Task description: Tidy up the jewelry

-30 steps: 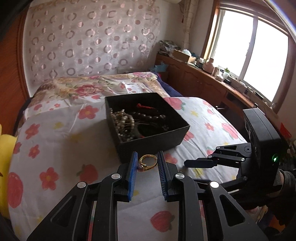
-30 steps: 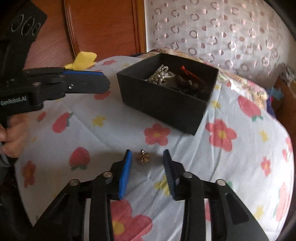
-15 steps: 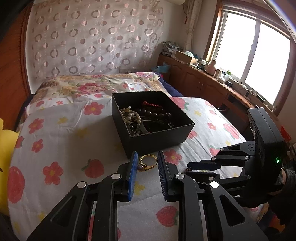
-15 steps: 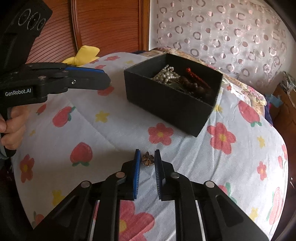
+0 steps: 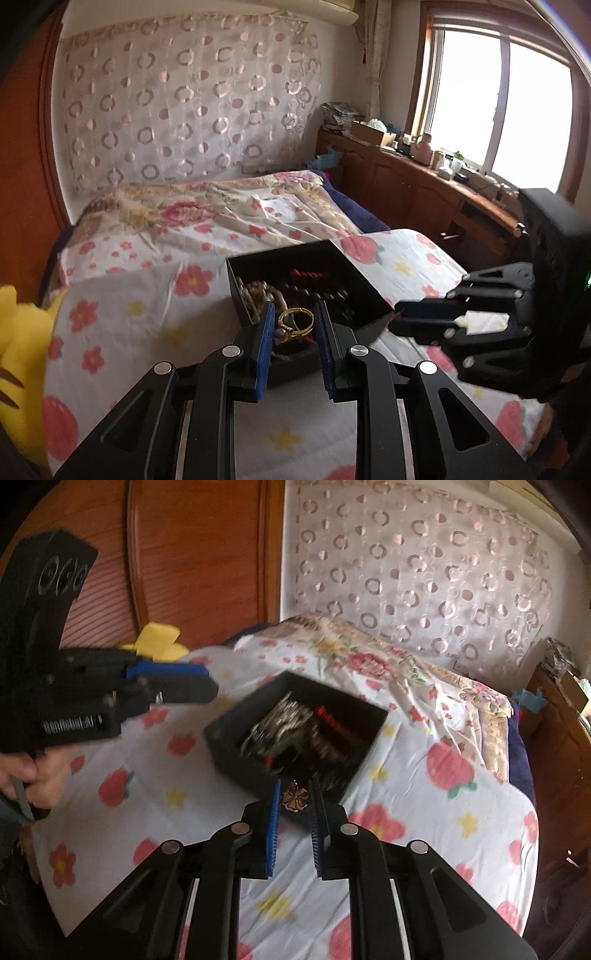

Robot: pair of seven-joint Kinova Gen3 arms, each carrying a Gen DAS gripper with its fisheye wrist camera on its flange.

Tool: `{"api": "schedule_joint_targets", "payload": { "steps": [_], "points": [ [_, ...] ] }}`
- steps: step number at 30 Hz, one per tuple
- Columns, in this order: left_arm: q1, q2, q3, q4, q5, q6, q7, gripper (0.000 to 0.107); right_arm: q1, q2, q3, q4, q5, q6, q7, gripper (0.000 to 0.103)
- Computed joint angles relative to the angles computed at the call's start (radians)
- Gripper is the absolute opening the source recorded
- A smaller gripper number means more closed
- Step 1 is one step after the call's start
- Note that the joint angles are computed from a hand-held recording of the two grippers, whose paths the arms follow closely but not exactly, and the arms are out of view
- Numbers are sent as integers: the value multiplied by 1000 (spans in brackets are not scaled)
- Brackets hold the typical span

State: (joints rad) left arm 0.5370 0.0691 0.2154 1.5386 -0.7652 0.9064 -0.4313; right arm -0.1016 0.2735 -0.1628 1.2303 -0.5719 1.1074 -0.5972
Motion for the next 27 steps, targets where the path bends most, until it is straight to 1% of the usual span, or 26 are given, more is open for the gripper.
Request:
{"api": "schedule_joint_targets", "payload": {
  "steps": [5,11,14,15,16,17,19,21,23,26,27],
  "points": [
    [-12,36,-22,-30,27,-17,-35,21,-3,50,-2,-70,-3,12,-41,17],
    [-12,61,-48,-37,64,-34,-59,21,-14,70,-15,-75,19,-1,-61,17],
    [-6,67,-58,-35,64,-31,-52,22,-15,81,-17,-84,21,0,-80,18],
    [-9,67,-60,-34,73,-33,-55,32,-12,81,-19,-82,17,-1,-84,18],
    [-9,68,-63,-34,78,-35,-52,38,-9,84,-21,-83,13,2,-88,18],
    [-6,67,-66,-29,69,-37,-39,48,-4,87,-23,-85,7,7,-89,18],
    [0,64,-67,-24,57,-31,-23,52,-5,87,-24,-82,10,-1,-89,18],
    [3,65,-66,-26,52,-20,-13,59,-3,82,-24,-74,9,-10,-90,27],
    [12,64,-65,-26,33,-5,8,64,4,71,-24,-61,2,-17,-87,28],
    [33,61,-58,-28,-1,35,49,77,18,49,-23,-33,-18,-33,-81,29],
    [42,59,-54,-28,-15,52,68,80,28,31,-21,-9,-31,-46,-77,32]
  ]
}}
